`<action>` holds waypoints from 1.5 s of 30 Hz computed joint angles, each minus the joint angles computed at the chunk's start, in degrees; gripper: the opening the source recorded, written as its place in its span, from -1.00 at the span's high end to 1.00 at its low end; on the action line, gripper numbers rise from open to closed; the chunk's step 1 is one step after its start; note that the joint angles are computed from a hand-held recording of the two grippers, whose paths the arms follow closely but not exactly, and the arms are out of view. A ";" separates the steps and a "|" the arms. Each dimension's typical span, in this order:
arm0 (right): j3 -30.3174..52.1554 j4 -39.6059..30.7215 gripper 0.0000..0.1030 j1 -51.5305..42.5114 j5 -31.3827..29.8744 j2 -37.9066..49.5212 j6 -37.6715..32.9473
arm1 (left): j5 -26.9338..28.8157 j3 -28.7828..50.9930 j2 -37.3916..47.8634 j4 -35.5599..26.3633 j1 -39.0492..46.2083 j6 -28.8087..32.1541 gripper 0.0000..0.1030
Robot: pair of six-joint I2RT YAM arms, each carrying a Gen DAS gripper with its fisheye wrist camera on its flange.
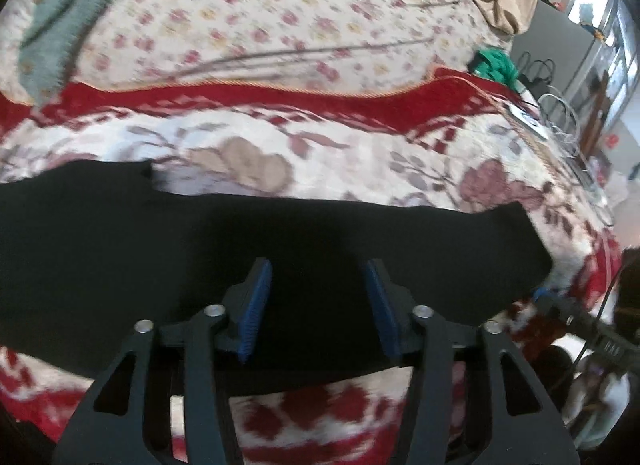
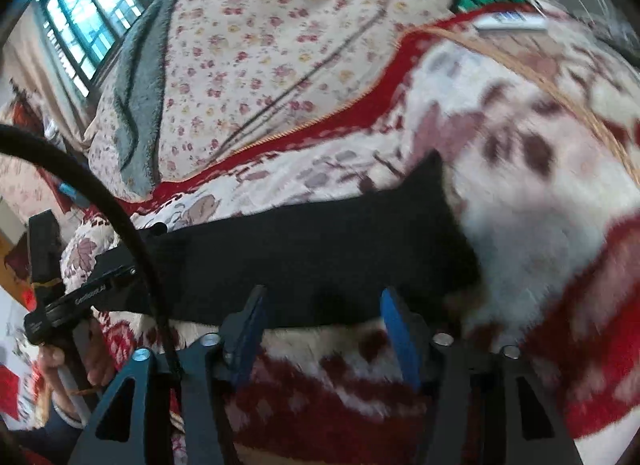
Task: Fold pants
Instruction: 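Grasp the folded pants end with the right gripper and fold it toward the left gripper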
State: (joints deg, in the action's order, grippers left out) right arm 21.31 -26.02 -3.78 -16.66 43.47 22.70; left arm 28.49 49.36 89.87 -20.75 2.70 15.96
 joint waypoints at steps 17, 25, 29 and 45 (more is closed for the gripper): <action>3.15 -0.22 -0.16 -4.38 -1.60 9.55 -0.77 | -1.60 10.60 9.15 -3.93 -11.12 -0.04 -0.05; 7.23 -4.36 -0.17 3.24 12.58 11.65 1.19 | -2.25 12.04 10.83 -3.73 -11.27 0.22 -0.05; 9.52 -2.04 -0.25 3.76 13.95 16.77 0.29 | -2.19 12.64 11.54 -3.43 -11.69 1.04 -0.05; 5.99 7.59 -0.14 -6.19 -4.92 16.72 -3.01 | -2.07 33.49 27.48 -18.14 -18.01 12.76 -0.05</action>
